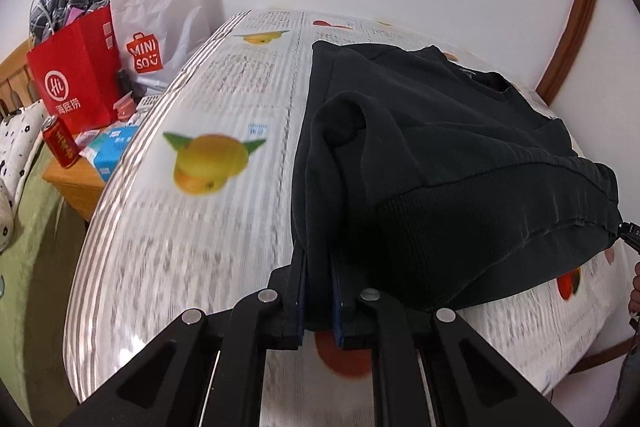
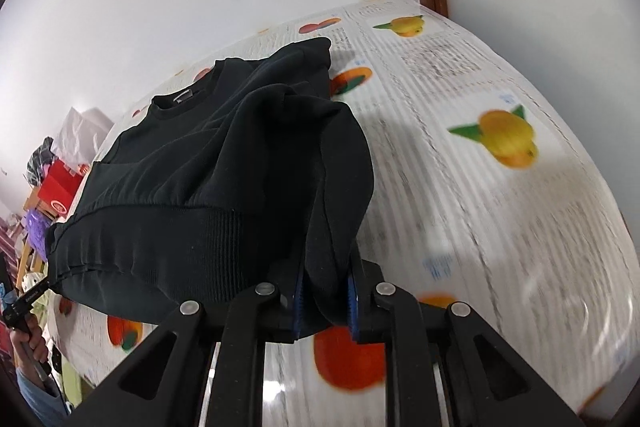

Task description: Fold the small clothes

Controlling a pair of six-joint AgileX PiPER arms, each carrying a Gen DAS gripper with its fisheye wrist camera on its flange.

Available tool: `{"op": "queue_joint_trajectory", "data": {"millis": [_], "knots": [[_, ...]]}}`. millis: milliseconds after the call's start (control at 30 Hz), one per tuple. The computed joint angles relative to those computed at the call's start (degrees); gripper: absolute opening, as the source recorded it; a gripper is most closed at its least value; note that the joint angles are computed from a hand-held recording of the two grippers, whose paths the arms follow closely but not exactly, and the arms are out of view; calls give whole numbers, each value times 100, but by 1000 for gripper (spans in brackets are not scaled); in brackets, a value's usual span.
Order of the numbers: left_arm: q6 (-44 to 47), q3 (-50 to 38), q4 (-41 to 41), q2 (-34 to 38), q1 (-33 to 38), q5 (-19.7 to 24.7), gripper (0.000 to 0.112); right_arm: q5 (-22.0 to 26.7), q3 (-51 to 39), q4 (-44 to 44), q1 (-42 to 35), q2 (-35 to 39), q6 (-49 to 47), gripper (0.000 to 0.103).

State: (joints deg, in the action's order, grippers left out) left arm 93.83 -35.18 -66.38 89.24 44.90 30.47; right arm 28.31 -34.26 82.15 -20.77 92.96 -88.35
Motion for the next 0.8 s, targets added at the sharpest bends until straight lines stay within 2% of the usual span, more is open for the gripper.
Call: {"op": "queue_joint_trajectory", "data": {"millis": [100,233,333,367,467,533,633,700,800], "knots": [[137,146,-14,-95,121,65,10,-16,294,41,-143,-230,-205,17],[59,239,98,-240,162,32,15,-262,509,222,-109,-475,-387,22],[-211,181,375,-382,299,229,16,-487,695,-16,-116,-1008,-21,25],[-237,159,391,-445,356,319,16,-440,722,-4,-148,-1108,-31,29],[-320,64,373,-578,548,761,28,-66,852,11,-283,-1544,-1,44],[-171,55,248,-682,755,1243,47,56,912,18,-164,-1751,13,45],[-39,132,191,-779,814,1630,49,-180,971,421,451,-1753,-228,47],[-51,222,253,-814,599,1568,49,-453,961,719,823,-1620,-368,47],[-3,338,182,-802,205,1141,49,-864,915,1556,1242,-1291,-954,47]]}}
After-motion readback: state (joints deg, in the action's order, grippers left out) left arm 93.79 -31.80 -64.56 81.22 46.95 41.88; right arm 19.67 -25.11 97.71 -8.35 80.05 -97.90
